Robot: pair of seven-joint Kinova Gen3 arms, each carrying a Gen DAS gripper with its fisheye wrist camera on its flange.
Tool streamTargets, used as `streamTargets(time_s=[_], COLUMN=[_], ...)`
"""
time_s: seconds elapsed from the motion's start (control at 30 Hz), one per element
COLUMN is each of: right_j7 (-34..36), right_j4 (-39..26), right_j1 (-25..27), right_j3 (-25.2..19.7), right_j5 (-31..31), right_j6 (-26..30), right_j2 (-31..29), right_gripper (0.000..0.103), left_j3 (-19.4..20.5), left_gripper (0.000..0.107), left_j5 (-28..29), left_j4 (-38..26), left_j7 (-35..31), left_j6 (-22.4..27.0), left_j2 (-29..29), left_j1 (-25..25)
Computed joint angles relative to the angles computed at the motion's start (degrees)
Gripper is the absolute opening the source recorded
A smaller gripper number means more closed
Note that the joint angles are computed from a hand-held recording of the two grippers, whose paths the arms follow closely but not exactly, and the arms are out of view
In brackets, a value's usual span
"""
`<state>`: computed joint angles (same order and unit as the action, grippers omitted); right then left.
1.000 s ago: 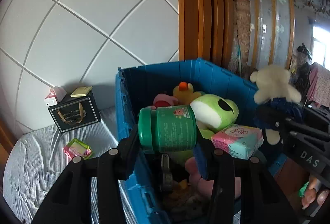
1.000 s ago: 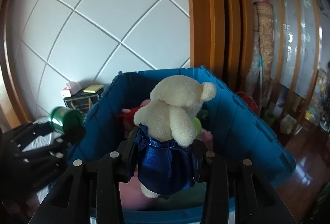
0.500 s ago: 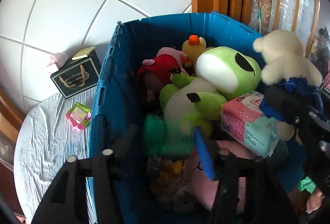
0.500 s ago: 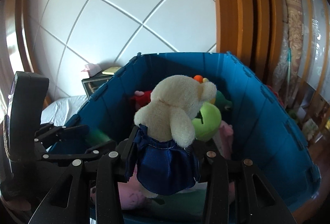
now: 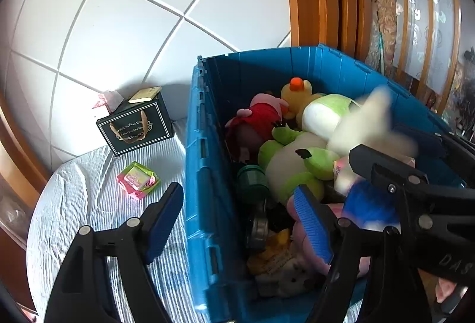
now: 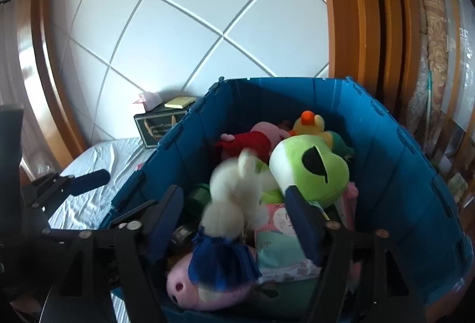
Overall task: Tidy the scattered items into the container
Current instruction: 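Move both tools back to the pink-green wipes pack on the bed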
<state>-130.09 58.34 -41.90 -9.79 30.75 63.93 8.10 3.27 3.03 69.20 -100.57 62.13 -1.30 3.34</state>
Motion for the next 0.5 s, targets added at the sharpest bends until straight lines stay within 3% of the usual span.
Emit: streamTargets(time_s=[0.03,0.3,0.5], right_j7=[-0.7,-4.0,-2.5], right_j4=[0.1,-1.0,-8.5], right_j1=[-0.3,-3.4,-9.7], right_j3=[0.0,-0.9,-0.3], right_j5=[0.6,4.4,6.1], right_j6=[-0.2,-1.0,-1.6], right_j2=[-0.1,0.6,6.2], right_gripper=[0.084,0.084,0.087], left_j3=[-0.5,-5.3,-11.7], left_gripper=[0.077,0.077,0.077], left_j5=[0.8,7.4,13.6], left_j4=[0.3,2.9,1.7], left_j7=[-0.6,-4.9,-11.2], left_j6=[-0.1,-1.1,-1.5], left_j2=[-0.4,-3.6,-1.7], left_j1=[-0.4,-5.0,-12.1])
